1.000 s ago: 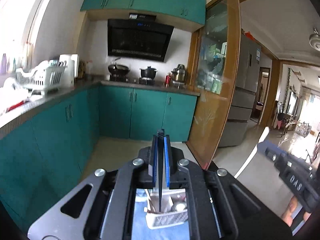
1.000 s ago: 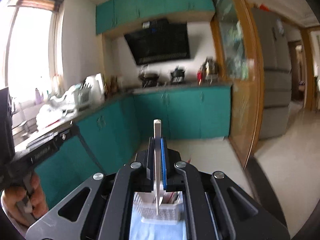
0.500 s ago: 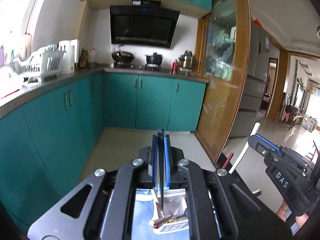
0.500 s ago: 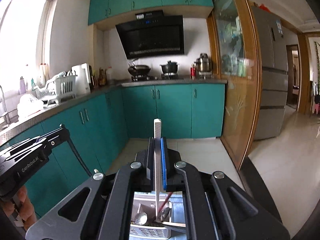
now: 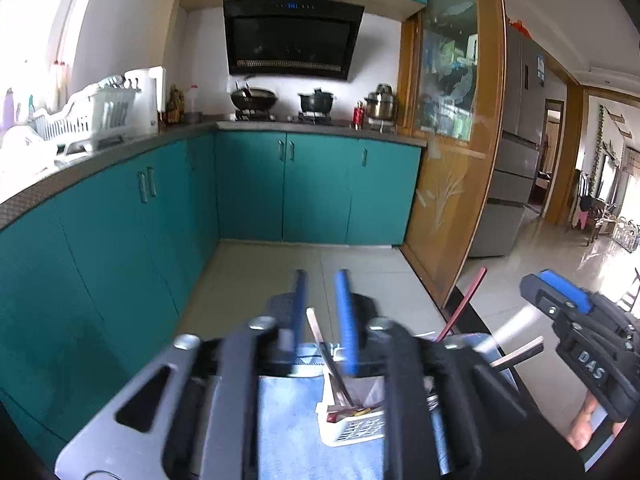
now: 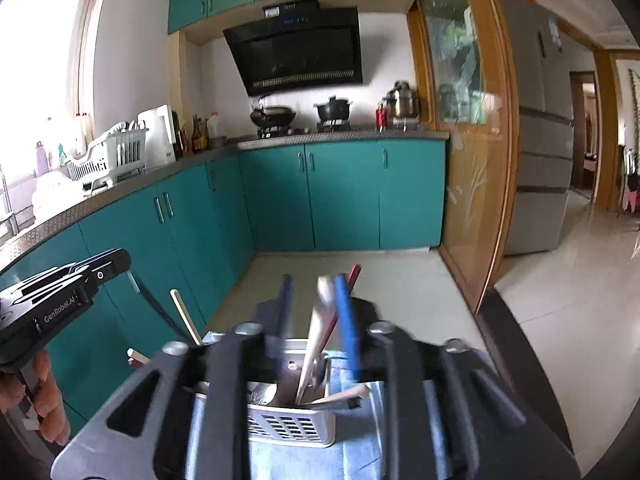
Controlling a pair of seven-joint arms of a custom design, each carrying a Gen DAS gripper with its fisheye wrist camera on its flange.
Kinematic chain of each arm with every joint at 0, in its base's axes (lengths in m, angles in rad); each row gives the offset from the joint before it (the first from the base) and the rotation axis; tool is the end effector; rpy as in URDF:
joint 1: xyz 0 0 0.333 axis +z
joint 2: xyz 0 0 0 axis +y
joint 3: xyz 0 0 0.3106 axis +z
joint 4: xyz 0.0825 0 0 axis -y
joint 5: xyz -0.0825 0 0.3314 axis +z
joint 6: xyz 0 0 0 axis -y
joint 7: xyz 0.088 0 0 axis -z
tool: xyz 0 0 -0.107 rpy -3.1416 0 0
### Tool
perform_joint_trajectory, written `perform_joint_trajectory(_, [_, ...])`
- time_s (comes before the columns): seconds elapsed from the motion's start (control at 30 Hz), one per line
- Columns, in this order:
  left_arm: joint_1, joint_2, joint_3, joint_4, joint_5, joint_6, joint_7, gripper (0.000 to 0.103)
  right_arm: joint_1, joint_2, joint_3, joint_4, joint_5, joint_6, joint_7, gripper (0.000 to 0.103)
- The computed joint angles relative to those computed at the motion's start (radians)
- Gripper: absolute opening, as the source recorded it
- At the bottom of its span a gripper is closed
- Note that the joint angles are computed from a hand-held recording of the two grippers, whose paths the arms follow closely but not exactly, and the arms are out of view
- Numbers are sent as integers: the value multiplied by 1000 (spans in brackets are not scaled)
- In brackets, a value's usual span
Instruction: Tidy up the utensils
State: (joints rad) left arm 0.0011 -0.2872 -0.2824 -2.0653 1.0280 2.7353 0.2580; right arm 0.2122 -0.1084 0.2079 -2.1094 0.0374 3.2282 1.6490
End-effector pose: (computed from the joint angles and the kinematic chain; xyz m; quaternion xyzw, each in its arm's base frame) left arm 0.4376 -0.1817 0.6502 -0.6473 0.5158 -0.3867 0.4067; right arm 0.4693 0.2123 0.6330 -0.6626 0.4800 -0.2938 0.4942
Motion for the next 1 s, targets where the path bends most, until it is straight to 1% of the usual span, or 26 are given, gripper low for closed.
perform_joint_trajectory(0.03, [3,-24,-3,-12,13,-3,-12,31,2,-20,-1,-15,0,9,-2,40])
perform_joint_trajectory(0.07, [5,-43,-5,-23,19,-7,-16,32,19,-38,-16,-29,14,14,-19,41])
perform_joint_trajectory(0.13, [7,-84,-8,-49,15,-14,-17,37,83,-88,-67,-72,62,34,-73,43])
perform_joint_trajectory(0.2, [12,-142,-14,-91,3,-25,-26,48,136,-133,-109,-117,106,56,-111,52])
perform_joint_trajectory(0.23, [15,-175,-21,-117,-4,-37,-30,52,170,-168,-135,-155,127,72,-128,55])
perform_joint_trajectory(0.27, [16,-197,-22,-136,-14,-39,-24,56,217,-205,-171,-195,144,88,-150,60])
perform_joint_trajectory(0.3, [14,-221,-23,-160,-24,-38,-16,61,250,-238,-195,-232,155,101,-169,65])
perform_joint_trajectory(0.33, [11,-255,-29,-197,-34,-43,-10,65,250,-267,-191,-267,167,109,-182,67])
perform_joint_trajectory(0.37, [14,-279,-39,-224,-40,-50,-10,75,232,-287,-172,-291,179,112,-189,74])
perform_joint_trajectory(0.4, [21,-305,-55,-254,-43,-64,-18,82,200,-313,-140,-322,191,111,-193,82])
perform_joint_trajectory(0.43, [31,-343,-81,-296,-38,-86,-45,83,164,-349,-105,-373,200,105,-198,85])
perform_joint_trajectory(0.47, [37,-367,-101,-322,-36,-103,-65,86,143,-365,-84,-401,207,102,-201,89])
perform_joint_trajectory(0.53, [32,-426,-141,-396,-49,-149,-126,91,60,-408,-6,-483,228,84,-186,92])
perform_joint_trajectory(0.57, [17,-452,-148,-430,-59,-155,-149,95,42,-418,13,-508,238,75,-174,94])
perform_joint_trajectory(0.6, [-1,-476,-154,-468,-70,-153,-175,98,38,-433,21,-546,253,56,-154,94])
perform_joint_trajectory(0.67, [-43,-503,-163,-517,-96,-153,-190,99,29,-458,36,-598,269,28,-117,94])
perform_joint_trajectory(0.73, [-83,-506,-182,-537,-120,-181,-163,99,-26,-491,100,-647,266,17,-74,94])
perform_joint_trajectory(0.8, [-101,-498,-213,-532,-130,-222,-153,99,-79,-529,161,-674,247,-4,-37,94])
perform_joint_trajectory(0.83, [-111,-494,-218,-531,-130,-231,-152,99,-84,-546,172,-689,235,-9,-24,94])
perform_joint_trajectory(0.93, [-159,-482,-214,-530,-146,-225,-143,99,-56,-584,161,-716,205,-30,-1,94])
perform_joint_trajectory(1.0, [-169,-473,-222,-521,-147,-234,-141,99,-64,-619,178,-733,190,-39,26,96])
